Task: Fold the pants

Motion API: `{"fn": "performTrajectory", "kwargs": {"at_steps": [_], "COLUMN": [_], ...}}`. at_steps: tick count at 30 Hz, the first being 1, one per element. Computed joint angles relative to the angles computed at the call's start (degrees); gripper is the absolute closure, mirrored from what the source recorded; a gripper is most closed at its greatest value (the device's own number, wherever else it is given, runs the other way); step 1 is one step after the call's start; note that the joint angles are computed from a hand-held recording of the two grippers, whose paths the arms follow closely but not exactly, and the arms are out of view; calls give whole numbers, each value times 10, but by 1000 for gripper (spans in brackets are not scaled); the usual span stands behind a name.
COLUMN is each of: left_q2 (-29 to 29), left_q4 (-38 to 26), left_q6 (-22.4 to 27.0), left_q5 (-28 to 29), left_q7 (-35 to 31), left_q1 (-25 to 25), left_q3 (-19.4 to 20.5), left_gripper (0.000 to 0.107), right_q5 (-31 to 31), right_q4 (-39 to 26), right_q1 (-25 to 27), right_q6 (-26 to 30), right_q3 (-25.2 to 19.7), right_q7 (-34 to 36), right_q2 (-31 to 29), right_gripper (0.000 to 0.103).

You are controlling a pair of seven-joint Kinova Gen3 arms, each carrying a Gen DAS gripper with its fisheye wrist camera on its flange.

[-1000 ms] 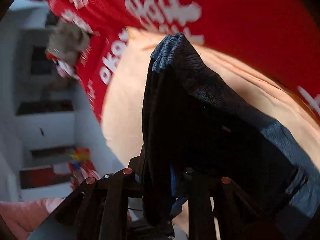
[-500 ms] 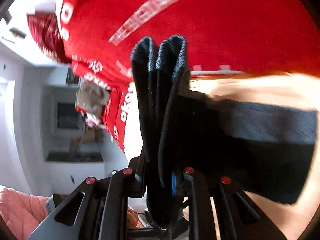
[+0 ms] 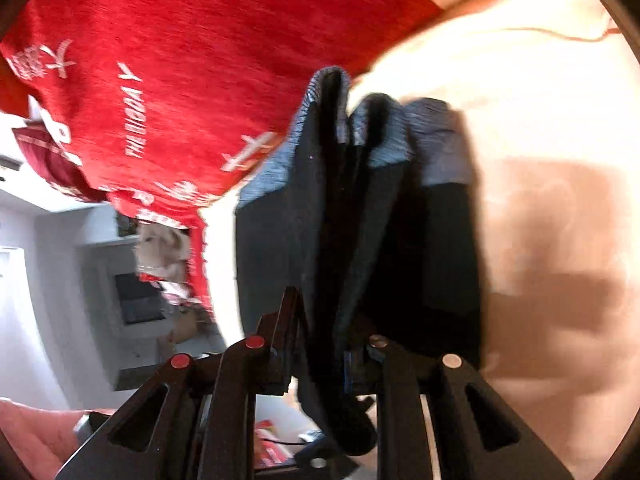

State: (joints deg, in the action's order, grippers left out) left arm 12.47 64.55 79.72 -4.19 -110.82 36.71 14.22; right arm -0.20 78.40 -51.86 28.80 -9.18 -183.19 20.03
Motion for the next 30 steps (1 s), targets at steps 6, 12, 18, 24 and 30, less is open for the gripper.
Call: {"fn": "performTrajectory", "kwargs": {"at_steps": [6, 12, 18, 24, 30], "left_q2": [-18, -5, 39, 83, 73], "left_q4": [-15, -82, -139, -159, -96], "left_q6": [19, 96, 157, 185, 160], "left_q5": [43, 45, 4, -19, -7], "left_q7": [-37, -20, 66, 121, 140], "left_q1": [-43, -88, -113, -130, -150], "left_q3": [-9, -32, -68, -88, -83], "left_gripper": [38, 38, 38, 38, 17], "right_q5": [93, 201, 217, 153, 61], "right_q4": [-51, -109, -183, -328, -488], "right_q1": [57, 51, -22, -143, -174], "right_q6": [102, 217, 357, 497, 573], "right_q3": [-104, -164, -137, 22, 142], "right_q7": [-101, -226, -262, -165, -25], "right_q2": [14, 28, 35, 74, 158], "right_gripper": [73, 73, 72, 72, 72]}}
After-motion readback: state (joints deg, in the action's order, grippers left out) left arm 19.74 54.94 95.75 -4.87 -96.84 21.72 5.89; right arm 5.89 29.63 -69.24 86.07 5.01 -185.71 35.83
